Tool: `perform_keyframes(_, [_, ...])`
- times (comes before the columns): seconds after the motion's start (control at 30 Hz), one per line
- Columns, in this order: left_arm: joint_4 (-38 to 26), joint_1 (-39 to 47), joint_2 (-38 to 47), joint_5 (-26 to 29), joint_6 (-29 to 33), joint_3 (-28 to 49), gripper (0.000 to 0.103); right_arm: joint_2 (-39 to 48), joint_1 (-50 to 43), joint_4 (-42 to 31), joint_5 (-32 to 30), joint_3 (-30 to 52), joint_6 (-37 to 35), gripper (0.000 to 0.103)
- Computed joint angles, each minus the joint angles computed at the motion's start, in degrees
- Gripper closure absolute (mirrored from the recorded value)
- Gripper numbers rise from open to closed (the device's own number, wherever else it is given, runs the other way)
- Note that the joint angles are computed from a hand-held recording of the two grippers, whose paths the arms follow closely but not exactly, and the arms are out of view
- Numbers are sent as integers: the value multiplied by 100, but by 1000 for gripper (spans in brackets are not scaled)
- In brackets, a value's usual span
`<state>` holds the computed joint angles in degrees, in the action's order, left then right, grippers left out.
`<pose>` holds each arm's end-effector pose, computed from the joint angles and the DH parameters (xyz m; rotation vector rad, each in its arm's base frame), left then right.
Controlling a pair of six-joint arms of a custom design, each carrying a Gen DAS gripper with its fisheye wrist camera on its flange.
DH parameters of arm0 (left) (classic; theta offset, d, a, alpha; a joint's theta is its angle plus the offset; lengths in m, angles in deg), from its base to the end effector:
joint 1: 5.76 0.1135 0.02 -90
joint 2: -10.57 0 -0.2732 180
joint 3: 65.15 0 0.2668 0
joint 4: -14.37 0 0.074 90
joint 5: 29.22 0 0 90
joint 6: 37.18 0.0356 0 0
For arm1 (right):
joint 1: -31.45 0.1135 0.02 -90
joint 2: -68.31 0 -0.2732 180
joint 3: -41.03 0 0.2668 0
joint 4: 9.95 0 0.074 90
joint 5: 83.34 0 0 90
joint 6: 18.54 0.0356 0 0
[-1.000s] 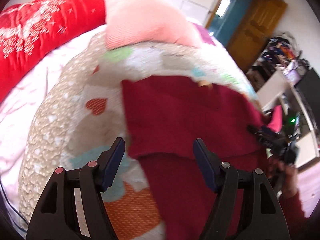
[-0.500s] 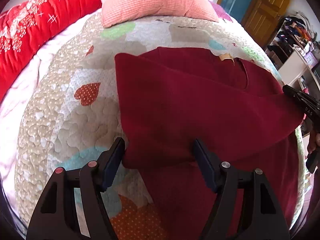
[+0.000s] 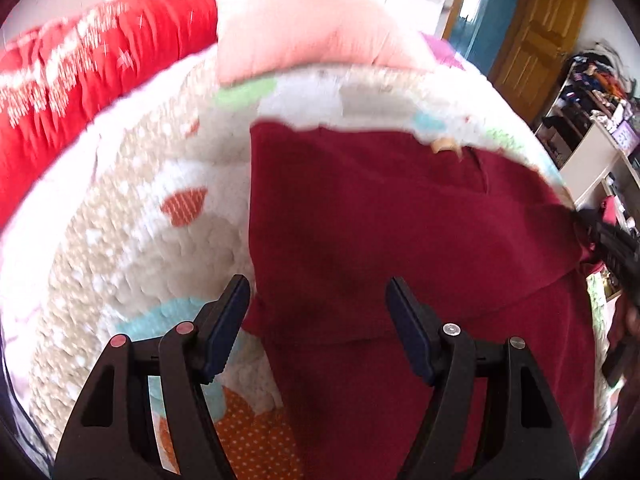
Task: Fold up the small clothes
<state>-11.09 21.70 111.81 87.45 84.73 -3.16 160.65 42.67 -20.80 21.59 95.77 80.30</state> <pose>0.2958 0.1357 0.1170 0.2322 2.5175 -0.2394 0.3102 0.0522 0.1426 0.0689 2.3833 -0.1499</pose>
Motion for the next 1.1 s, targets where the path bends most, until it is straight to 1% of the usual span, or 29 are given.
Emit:
perform_keyframes(0.03, [114, 26, -62, 153, 10, -96, 32, 0, 46, 142, -94, -139, 68, 66])
perform_keyframes(0.07, [211, 24, -91, 248, -3, -180, 32, 256, 137, 115, -101, -115, 166, 65])
perform_keyframes(0.1, [232, -20, -54, 195, -108, -208, 32, 607, 214, -50, -57, 9, 352, 64])
perform_keyframes(0.13, [125, -63, 41, 126, -210, -153, 32, 730, 279, 109, 57, -61, 478, 65])
perform_keyframes(0.17, [-69, -143, 202, 52, -303, -47, 32, 585, 376, 220, 254, -183, 551, 65])
perform_keyframes(0.2, [-82, -225, 246, -79, -349, -30, 32, 450, 392, -177, 245, -47, 644, 65])
perform_keyframes(0.23, [37, -299, 198, -224, -359, -102, 32, 245, 349, -526, 74, 59, 721, 65])
perform_keyframes(0.27, [156, -323, 50, -250, -350, -221, 32, -66, 283, -611, -97, -1, 708, 65])
perform_keyframes(0.3, [139, -298, -72, -136, -374, -279, 32, -499, 243, -616, -52, -171, 671, 61])
perform_keyframes(0.33, [67, -233, -154, 36, -370, -297, 32, -862, 225, -668, 127, -324, 677, 56])
perform_keyframes(0.37, [-82, -200, -249, 197, -362, -278, 32, -1145, 161, -692, 232, -470, 682, 46])
perform_keyframes(0.4, [-128, -213, -300, 248, -349, -279, 32, -1343, 75, -746, 251, -540, 704, 40])
perform_keyframes(0.47, [38, -357, -447, 181, -390, -397, 32, -1531, -174, -991, 59, -559, 749, 40])
perform_keyframes(0.5, [217, -482, -514, 51, -479, -478, 32, -1526, -249, -1044, -61, -559, 779, 40])
perform_keyframes(0.57, [378, -657, -522, -124, -610, -545, 32, -1413, -204, -966, -120, -579, 924, 40])
perform_keyframes(0.6, [387, -710, -472, -158, -653, -524, 32, -1491, -179, -979, -137, -657, 973, 40])
perform_keyframes(0.7, [479, -737, -432, -199, -656, -581, 32, -1384, 156, -906, 47, -750, 1232, 40])
perform_keyframes(0.77, [507, -737, -409, -205, -638, -608, 32, -1192, 357, -796, 260, -740, 1227, 40])
perform_keyframes(0.83, [502, -731, -367, -221, -568, -634, 32, -1073, 421, -752, 248, -740, 1229, 40])
perform_keyframes(0.9, [564, -712, -358, -244, -482, -705, 32, -1211, 299, -667, 149, -901, 1276, 40])
perform_keyframes(0.97, [561, -698, -335, -262, -446, -709, 32, -1488, 122, -663, 156, -1099, 1180, 40])
perform_keyframes(1.1, [542, -617, -326, -94, -462, -704, 32, -2047, -257, -575, 595, -1505, 674, 40])
